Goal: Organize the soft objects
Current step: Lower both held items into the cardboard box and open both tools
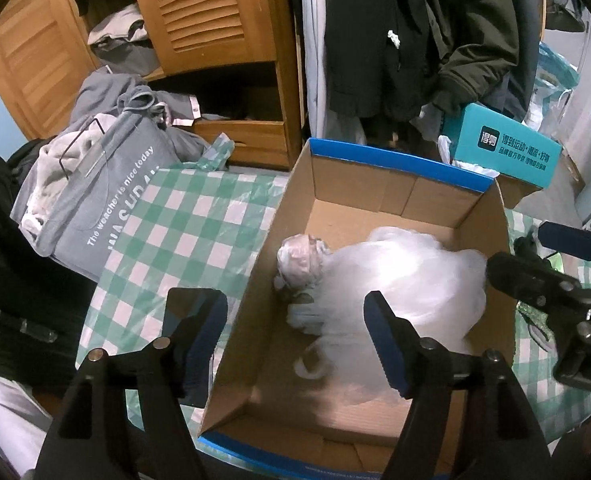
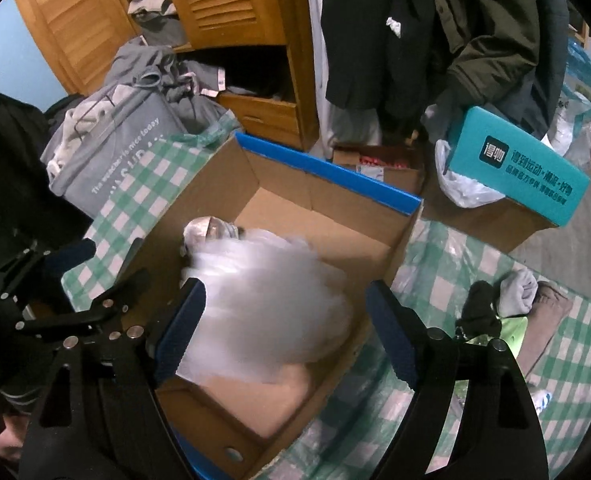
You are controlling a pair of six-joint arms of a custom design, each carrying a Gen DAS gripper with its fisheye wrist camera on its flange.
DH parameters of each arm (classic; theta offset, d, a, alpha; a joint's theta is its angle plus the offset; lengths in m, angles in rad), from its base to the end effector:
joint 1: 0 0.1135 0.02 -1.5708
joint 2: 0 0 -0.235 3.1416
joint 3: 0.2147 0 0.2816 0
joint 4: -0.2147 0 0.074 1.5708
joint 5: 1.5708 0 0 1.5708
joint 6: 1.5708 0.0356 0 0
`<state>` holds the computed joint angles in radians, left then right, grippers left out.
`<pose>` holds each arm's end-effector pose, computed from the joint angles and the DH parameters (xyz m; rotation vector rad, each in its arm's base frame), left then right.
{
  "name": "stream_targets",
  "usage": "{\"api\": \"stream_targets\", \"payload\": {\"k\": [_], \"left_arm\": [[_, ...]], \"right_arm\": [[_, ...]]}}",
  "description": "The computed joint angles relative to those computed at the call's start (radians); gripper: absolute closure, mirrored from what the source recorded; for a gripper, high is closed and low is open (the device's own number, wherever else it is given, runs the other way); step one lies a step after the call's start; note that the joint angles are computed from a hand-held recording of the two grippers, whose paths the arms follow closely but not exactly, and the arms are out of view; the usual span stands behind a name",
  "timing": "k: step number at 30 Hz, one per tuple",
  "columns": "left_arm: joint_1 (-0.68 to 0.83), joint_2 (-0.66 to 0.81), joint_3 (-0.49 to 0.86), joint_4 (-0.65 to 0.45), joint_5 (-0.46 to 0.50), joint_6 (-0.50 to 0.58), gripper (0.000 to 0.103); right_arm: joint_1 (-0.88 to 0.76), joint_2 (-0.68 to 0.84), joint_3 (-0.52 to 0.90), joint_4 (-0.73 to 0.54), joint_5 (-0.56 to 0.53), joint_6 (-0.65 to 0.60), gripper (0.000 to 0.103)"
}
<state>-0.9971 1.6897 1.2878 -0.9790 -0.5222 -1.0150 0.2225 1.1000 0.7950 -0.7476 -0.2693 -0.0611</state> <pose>0.2018 -0.2796 0.1915 -0.0893 2.5963 0.1625 0.2393 0.0639 0.2034 -0.4630 2.5784 0.4094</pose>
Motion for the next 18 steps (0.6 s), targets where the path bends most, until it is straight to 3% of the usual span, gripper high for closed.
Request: {"api": "stream_targets", "payload": {"k": [18], "left_arm": [[-0.057, 0.061, 0.114, -0.047, -0.032, 0.007, 0.027]], "right_arm": [[-0.186, -0.059, -0.029, -0.074, -0.038, -0.105, 0.02]]}}
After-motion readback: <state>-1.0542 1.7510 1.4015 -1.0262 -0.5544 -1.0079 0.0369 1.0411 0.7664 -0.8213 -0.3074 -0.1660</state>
